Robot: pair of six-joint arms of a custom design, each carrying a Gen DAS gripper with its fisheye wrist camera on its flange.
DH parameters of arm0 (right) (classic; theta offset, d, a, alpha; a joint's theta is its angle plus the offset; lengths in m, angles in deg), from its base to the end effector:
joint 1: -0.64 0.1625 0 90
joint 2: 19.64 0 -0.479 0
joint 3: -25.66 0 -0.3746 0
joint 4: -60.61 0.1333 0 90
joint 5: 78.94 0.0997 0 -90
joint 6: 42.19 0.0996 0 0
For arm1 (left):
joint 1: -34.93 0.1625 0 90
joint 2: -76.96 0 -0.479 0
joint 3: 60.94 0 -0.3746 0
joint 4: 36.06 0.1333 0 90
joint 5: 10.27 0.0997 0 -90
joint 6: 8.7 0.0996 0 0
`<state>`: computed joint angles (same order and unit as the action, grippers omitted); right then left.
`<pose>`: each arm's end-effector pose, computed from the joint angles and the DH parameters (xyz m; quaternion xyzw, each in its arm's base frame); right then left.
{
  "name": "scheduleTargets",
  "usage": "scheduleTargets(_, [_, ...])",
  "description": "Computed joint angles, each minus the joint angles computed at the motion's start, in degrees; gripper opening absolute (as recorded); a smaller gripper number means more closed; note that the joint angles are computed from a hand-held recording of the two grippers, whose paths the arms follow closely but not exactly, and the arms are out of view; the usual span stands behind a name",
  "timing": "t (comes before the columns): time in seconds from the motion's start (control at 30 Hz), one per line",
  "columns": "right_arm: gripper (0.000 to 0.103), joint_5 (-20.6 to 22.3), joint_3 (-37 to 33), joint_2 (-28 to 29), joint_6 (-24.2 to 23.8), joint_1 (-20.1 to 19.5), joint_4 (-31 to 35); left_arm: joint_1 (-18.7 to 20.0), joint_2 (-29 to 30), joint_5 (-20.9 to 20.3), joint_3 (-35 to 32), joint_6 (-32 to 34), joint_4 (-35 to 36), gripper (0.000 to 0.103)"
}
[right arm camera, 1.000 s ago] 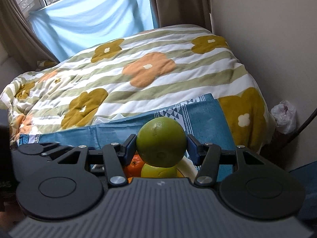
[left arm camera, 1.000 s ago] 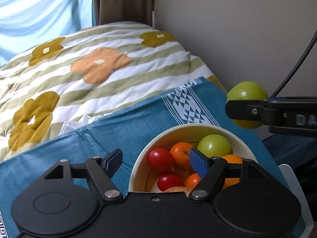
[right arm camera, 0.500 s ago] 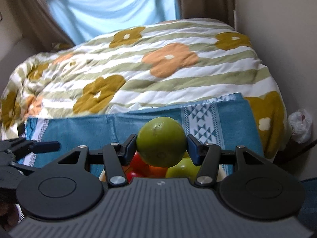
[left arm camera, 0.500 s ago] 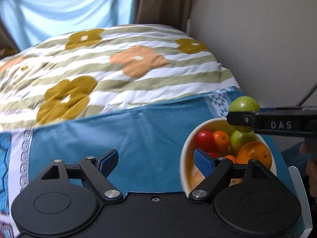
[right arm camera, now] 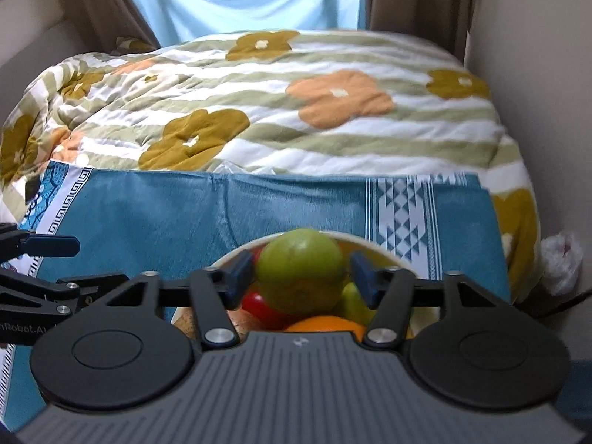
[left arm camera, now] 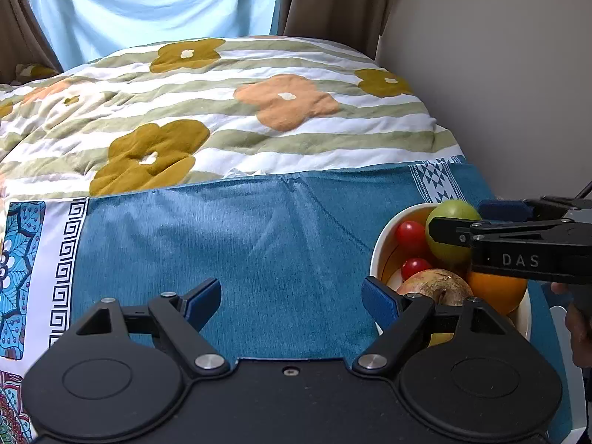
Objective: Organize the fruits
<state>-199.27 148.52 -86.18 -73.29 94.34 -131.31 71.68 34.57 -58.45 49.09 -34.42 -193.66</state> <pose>0.1170 -0.5231 0.3013 0.1693 -0.8794 0.3063 0.3229 -0.3580 -0.5166 0.0647 0.2224 0.9073 -0.2267 0.2757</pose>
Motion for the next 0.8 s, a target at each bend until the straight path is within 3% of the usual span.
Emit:
scheduleTargets(0.07, [0.094, -0.9, -0.1, 0.6, -1.4, 0.3, -1.1, 0.1, -0.1, -0.2, 0.2, 0.0, -0.2, 0.086])
scheduleTargets(0.47, [0.094, -1.7, 1.7, -0.7, 2.1, 1.5, -3.3, -0.9, -1.4, 0.6, 2.0, 0.2, -1.9, 0.086])
scheduleTargets(0.8, [0.094, -1.3, 7.9, -8.1, 2.6, 6.2, -6.3, -9.8, -6.7, 9.2, 9.2, -7.2, -2.6, 0.086])
